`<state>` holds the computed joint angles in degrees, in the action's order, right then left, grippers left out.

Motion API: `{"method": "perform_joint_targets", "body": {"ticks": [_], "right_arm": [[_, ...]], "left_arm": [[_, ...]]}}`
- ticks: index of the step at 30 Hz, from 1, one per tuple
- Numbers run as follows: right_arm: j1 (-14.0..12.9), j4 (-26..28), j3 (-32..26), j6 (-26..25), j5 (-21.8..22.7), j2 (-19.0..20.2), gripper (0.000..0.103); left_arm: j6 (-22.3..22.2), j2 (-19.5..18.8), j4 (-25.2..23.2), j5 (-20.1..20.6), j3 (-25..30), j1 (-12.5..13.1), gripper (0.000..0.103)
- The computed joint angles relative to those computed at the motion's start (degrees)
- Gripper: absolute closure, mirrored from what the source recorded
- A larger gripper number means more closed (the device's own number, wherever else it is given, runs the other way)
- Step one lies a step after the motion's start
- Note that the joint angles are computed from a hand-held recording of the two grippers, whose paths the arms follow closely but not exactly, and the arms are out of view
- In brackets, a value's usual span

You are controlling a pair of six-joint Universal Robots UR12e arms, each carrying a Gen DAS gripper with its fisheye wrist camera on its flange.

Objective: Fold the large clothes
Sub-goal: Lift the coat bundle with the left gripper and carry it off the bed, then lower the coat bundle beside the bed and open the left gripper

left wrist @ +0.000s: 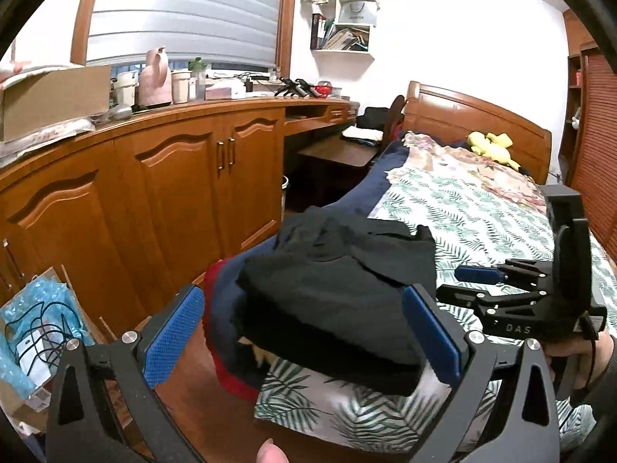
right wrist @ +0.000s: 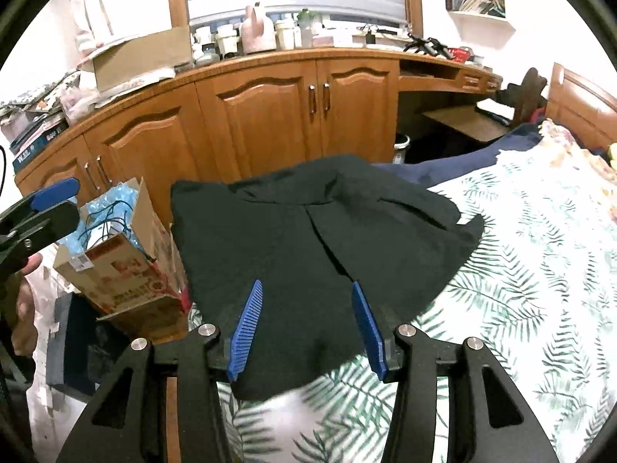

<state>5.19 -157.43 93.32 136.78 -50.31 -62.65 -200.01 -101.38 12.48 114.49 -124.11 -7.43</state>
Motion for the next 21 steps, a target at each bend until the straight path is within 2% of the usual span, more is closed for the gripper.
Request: {"method": "perform_joint_targets", "body": {"ticks": [6, 11, 17, 21], "right_arm": [[-2.66, -1.54, 3.35, -0.09, 2.54, -2.43, 0.036], [-4.58, -1.11, 5.88, -0.73, 4.54, -4.4, 0.03], [-7.41, -3.19, 9.67, -0.19, 5.09, -6.86, 0.023], [-9.54, -5.46, 12.17, 1.08, 5.01, -8.48, 0.021]], "left_arm": [[-0.2, -0.54, -2.75, 3.28, 2.03, -2.66, 0.001], [-0.58, -1.0, -4.08, 2.59, 3.26, -4.3, 0.001], [-0.73, -2.09, -6.22, 2.57, 5.18, -6.84, 0.001], [-0.82, -2.91, -6.51, 0.81, 6.32, -8.19, 0.001]]}}
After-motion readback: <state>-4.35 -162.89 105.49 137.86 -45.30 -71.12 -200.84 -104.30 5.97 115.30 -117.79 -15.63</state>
